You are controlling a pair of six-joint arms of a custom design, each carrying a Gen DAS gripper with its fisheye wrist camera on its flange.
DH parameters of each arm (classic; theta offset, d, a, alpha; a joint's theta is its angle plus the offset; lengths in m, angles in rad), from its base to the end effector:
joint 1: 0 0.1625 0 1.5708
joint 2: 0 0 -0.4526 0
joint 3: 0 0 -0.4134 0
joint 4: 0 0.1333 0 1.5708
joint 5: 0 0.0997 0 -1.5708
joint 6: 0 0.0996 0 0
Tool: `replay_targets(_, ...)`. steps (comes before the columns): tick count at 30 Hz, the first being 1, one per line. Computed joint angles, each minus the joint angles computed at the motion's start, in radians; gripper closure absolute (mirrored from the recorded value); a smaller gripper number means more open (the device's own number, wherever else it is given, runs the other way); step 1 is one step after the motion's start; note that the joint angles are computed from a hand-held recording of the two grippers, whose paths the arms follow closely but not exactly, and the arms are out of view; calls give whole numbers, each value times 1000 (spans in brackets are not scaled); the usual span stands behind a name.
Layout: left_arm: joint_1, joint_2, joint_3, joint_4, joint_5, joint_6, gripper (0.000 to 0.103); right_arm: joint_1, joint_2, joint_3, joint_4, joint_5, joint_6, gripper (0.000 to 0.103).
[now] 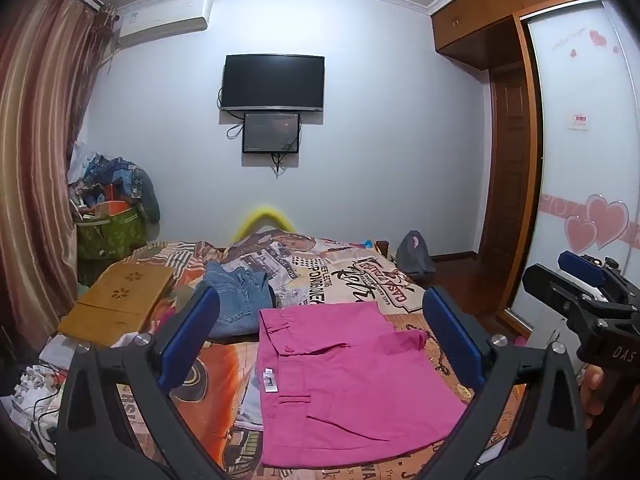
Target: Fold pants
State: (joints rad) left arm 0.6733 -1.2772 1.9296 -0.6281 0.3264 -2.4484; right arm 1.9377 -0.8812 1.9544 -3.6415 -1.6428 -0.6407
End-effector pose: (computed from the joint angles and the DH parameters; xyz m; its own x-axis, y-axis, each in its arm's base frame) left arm -0.2403 -0.4829 0.2443 -0.7111 -0.2517 -0.6565 0.6154 0.2288 -0.7543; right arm 0.3412 -0.5361 0.1783 -0.6475 -0.5443 0.5335 -0.7255 0.2257 -0.6502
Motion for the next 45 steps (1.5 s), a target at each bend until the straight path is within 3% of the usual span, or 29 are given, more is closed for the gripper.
replay_targets(2,-1,-4,17,-31,7,37,0,-1,-8,4,4,-6,-1,0)
replay_targets(11,10,-10,5,48,16,-49,0,-7,9,1,0,-6,-5,0)
replay_targets(27,7,6,-9,93,17,-75,0,-20,19,9,-8,-10,-16,0)
replay_targets(45,6,20,-12,70,16,-45,0,-13,15,2,6,-21,-14,0)
